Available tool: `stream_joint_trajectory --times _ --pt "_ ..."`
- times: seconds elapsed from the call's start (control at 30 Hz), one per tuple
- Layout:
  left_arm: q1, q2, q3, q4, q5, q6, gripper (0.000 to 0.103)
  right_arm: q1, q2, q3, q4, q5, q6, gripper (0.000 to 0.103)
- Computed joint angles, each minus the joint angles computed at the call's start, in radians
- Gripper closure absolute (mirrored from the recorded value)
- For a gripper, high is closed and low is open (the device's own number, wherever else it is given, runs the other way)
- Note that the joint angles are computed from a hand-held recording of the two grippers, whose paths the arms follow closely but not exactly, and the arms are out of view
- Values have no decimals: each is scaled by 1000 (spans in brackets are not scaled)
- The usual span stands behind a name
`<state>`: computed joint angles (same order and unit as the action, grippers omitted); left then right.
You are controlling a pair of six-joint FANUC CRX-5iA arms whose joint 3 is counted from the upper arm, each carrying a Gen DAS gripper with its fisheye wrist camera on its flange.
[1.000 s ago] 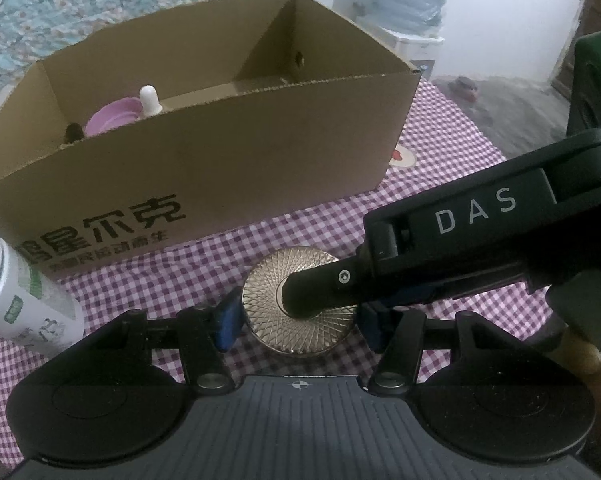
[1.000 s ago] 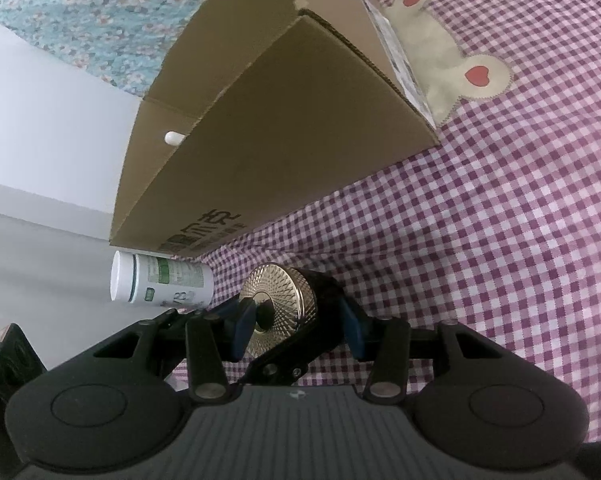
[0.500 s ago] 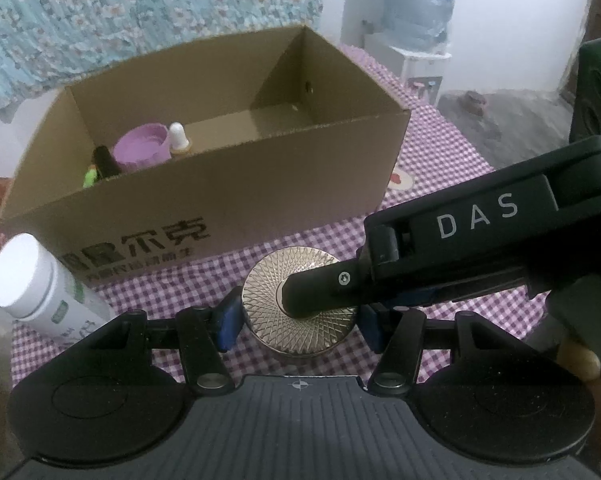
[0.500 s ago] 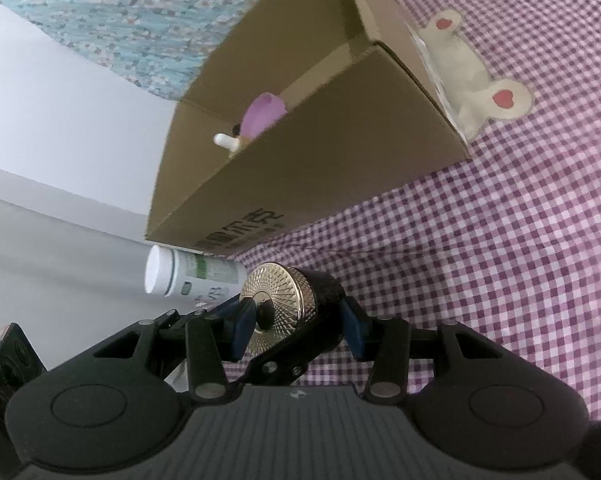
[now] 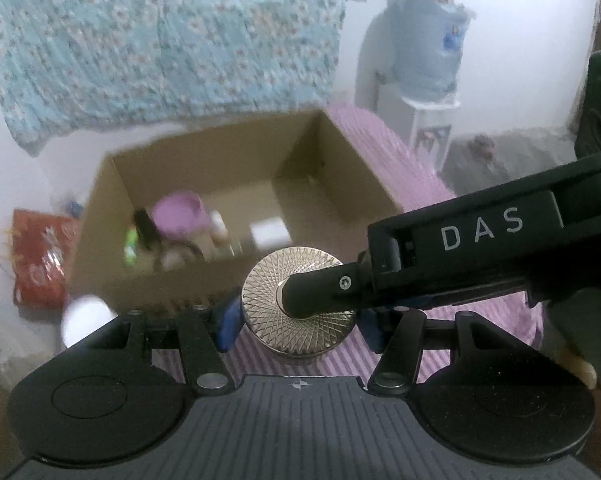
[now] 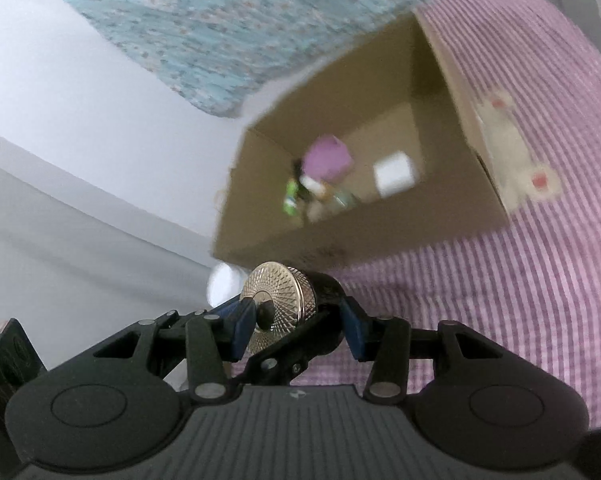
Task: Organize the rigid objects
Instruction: 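Carry the gold jar into the box and open the right gripper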
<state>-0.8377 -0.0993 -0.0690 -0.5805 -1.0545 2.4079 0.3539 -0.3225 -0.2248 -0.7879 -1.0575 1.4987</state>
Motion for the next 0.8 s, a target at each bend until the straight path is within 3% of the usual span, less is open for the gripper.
stream_joint_trajectory --times 0.27,0.6,0.8 --pt "139 61 126 65 32 -93 45 -18 158 231 11 -34 66 53" --pt "406 246 209 359 81 -307 45 -45 572 611 56 -192 46 52" --pt "489 343 234 465 80 -389 45 -31 755 774 102 -271 8 52"
